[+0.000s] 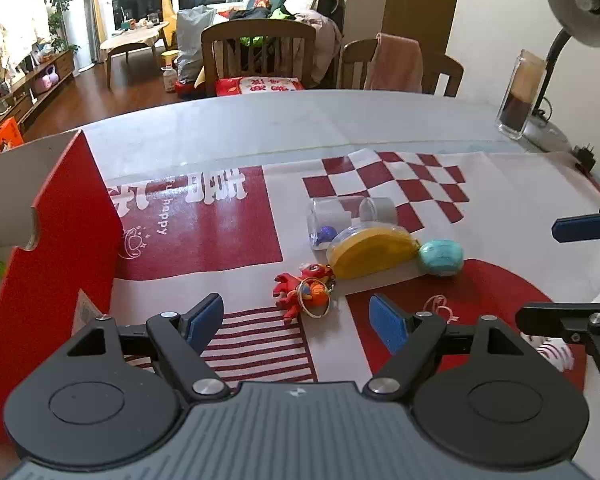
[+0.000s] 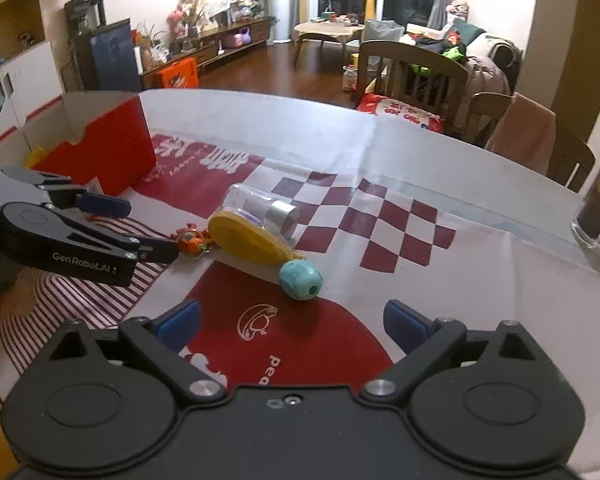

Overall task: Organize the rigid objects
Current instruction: 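Withdraw both open tools from the box back over the remaining pile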

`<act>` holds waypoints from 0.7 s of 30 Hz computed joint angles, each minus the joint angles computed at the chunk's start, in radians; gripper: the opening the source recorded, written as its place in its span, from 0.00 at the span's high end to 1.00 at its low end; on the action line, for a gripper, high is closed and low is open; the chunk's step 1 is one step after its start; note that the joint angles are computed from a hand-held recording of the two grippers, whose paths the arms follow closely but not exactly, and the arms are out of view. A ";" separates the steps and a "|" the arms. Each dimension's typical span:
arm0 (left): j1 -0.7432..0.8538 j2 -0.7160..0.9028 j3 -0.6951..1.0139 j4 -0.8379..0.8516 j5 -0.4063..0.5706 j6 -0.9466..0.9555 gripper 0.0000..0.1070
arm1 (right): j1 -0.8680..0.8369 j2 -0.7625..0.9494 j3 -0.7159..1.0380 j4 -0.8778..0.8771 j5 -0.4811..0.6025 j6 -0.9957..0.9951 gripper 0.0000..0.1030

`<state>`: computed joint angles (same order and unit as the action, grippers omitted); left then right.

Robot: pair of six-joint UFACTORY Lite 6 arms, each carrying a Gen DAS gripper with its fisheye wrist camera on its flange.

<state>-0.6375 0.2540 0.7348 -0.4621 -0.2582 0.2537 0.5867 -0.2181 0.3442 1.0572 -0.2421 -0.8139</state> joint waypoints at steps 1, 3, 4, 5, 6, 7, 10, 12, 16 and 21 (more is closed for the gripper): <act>-0.003 0.018 0.012 -0.011 -0.006 0.009 0.25 | -0.009 0.026 0.012 -0.067 0.000 0.050 0.08; -0.004 0.056 0.040 -0.034 -0.008 0.034 0.25 | -0.032 0.082 0.039 -0.221 0.000 0.167 0.09; -0.002 0.071 0.052 -0.030 -0.009 0.033 0.25 | -0.042 0.111 0.052 -0.295 -0.008 0.225 0.10; -0.001 0.089 0.065 -0.025 -0.012 0.029 0.25 | -0.048 0.137 0.066 -0.331 -0.015 0.249 0.10; 0.000 0.105 0.077 -0.013 -0.013 0.021 0.25 | -0.054 0.164 0.079 -0.375 -0.026 0.279 0.11; 0.001 0.124 0.090 -0.005 -0.016 0.019 0.25 | -0.062 0.191 0.092 -0.422 -0.033 0.313 0.13; -0.012 0.180 0.127 -0.055 -0.029 0.091 0.25 | -0.087 0.265 0.137 -0.527 -0.035 0.376 0.20; -0.016 0.204 0.142 -0.059 -0.035 0.102 0.25 | -0.102 0.303 0.159 -0.606 -0.038 0.431 0.23; -0.017 0.233 0.159 -0.021 -0.045 0.069 0.25 | -0.131 0.367 0.193 -0.744 -0.042 0.544 0.34; -0.014 0.269 0.187 -0.016 -0.057 0.063 0.25 | -0.160 0.416 0.223 -0.880 -0.044 0.669 0.43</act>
<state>-0.6514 0.5226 0.9221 -0.4778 -0.3148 0.3170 0.4265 0.1977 0.5668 0.1769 -0.2865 -0.1452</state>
